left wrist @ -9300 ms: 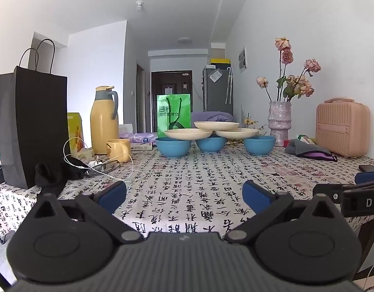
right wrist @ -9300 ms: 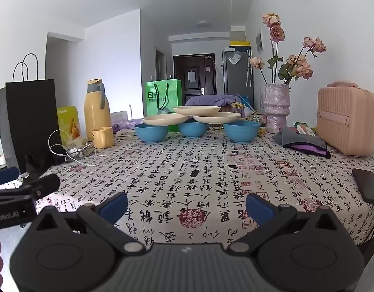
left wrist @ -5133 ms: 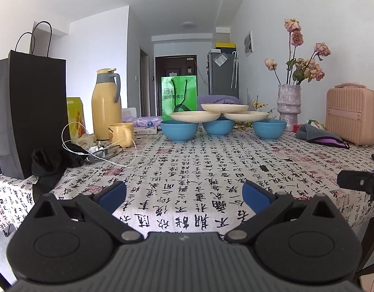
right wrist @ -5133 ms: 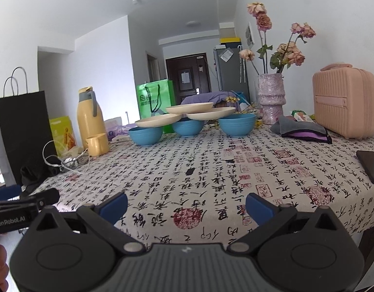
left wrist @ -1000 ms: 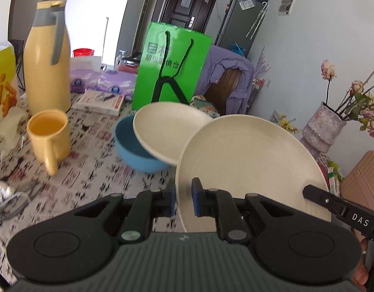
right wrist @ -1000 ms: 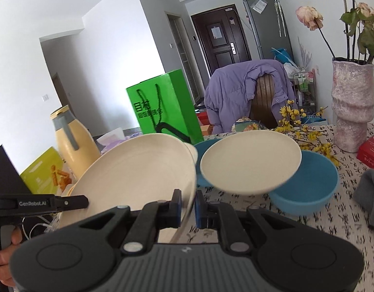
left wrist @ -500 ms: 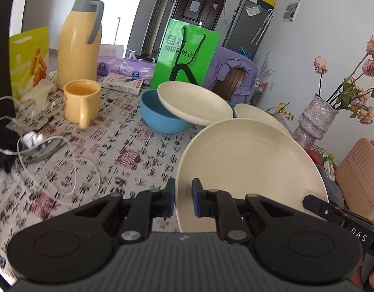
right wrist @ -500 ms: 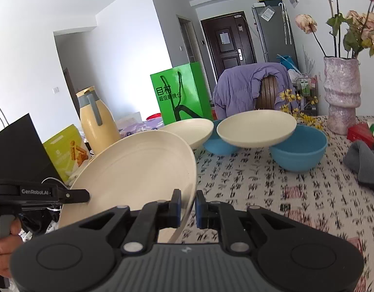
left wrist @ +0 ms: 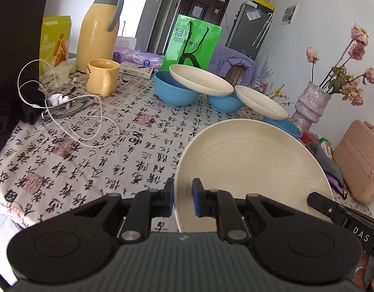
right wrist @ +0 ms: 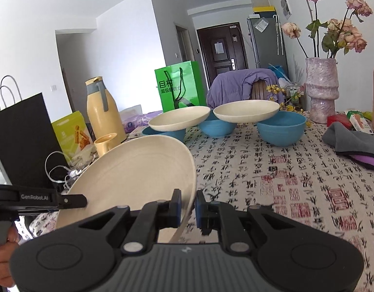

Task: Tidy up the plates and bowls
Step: 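Lift the cream plate off the bowl and carry it back with both grippers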

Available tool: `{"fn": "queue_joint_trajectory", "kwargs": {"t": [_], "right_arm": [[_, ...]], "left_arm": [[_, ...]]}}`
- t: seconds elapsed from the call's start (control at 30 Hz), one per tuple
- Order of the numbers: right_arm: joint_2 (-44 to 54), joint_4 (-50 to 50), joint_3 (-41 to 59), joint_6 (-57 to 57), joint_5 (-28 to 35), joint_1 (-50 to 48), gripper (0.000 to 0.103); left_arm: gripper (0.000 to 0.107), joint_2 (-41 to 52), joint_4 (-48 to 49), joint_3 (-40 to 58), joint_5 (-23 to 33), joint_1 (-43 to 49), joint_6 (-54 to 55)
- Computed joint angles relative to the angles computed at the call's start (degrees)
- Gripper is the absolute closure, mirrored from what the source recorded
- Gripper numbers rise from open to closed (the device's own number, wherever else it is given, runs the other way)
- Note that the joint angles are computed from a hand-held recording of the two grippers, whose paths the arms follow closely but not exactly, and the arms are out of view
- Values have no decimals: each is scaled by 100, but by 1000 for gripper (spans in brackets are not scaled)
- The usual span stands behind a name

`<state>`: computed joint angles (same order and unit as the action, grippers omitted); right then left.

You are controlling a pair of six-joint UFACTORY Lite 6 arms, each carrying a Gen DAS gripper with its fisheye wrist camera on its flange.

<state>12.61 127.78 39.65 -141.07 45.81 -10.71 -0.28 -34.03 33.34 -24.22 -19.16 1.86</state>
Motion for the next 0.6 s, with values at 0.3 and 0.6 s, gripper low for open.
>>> {"fn": "queue_joint_trajectory", "kwargs": {"t": [0.3,0.6], "right_arm": [[95,394,-384,-399,-46,318,91],[633,1279,82,-860,-376,1148,91]], "left_arm": [[93,140,941,-378,-106,411,-1005],[92,665,1846,-153,-174,1072,-1421]]}}
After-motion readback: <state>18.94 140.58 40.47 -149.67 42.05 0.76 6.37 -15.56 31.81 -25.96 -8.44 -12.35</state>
